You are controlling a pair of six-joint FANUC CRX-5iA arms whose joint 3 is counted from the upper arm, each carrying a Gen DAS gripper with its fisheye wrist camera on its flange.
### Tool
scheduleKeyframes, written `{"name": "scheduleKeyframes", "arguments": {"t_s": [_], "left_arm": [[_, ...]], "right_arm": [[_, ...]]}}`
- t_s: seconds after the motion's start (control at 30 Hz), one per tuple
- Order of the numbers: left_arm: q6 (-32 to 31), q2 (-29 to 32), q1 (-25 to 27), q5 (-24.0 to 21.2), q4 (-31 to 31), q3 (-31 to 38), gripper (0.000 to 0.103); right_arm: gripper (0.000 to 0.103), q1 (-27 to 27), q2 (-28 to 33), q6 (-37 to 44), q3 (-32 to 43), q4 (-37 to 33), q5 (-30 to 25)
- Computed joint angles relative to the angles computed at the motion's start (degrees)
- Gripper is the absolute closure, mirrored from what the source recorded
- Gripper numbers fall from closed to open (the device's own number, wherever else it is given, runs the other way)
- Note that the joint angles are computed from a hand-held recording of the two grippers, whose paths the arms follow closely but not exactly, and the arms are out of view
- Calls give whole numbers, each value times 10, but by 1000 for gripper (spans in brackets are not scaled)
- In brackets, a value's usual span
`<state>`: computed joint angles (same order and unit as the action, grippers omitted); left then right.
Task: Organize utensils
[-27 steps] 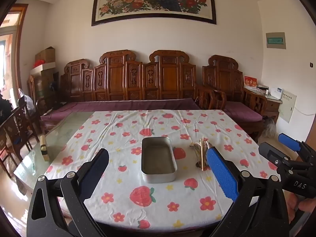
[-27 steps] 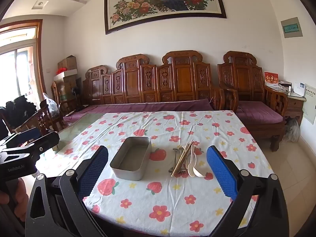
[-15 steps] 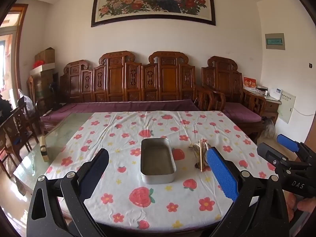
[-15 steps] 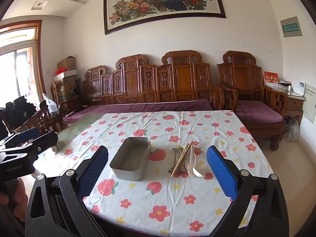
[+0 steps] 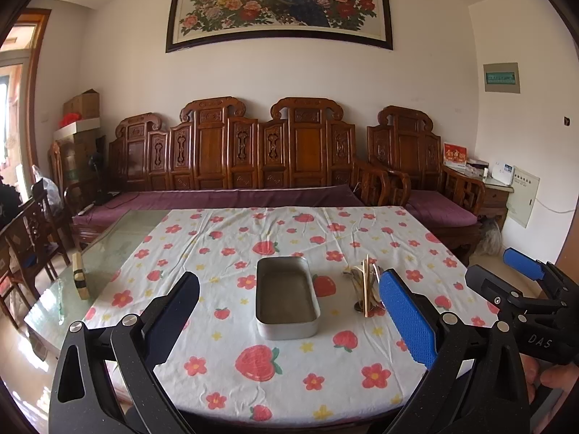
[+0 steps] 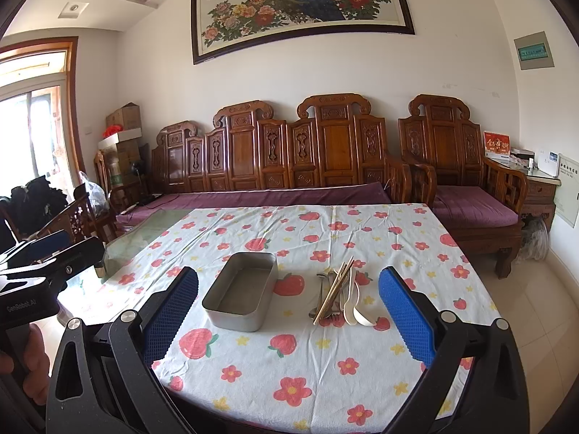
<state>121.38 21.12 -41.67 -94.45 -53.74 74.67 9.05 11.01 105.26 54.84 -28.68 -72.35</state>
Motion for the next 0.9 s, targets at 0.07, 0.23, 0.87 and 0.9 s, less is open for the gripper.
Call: {"name": "scheduleKeyframes", "arguments": {"t_s": [0.07, 0.23, 0.87, 0.9], "left_arm": [[0, 1, 0, 0, 0, 1, 6], [4, -5, 0, 3, 0, -8, 6], [-12, 11, 0, -4, -1, 25, 6], [-13, 13, 0, -5, -2, 28, 6]], "right_arm": [[3, 0, 0, 0, 0, 0, 0], [3, 0, 0, 0, 0, 0, 1], [3, 1, -2, 0, -3, 1, 2], [3, 1, -2, -1, -3, 1, 2]]}}
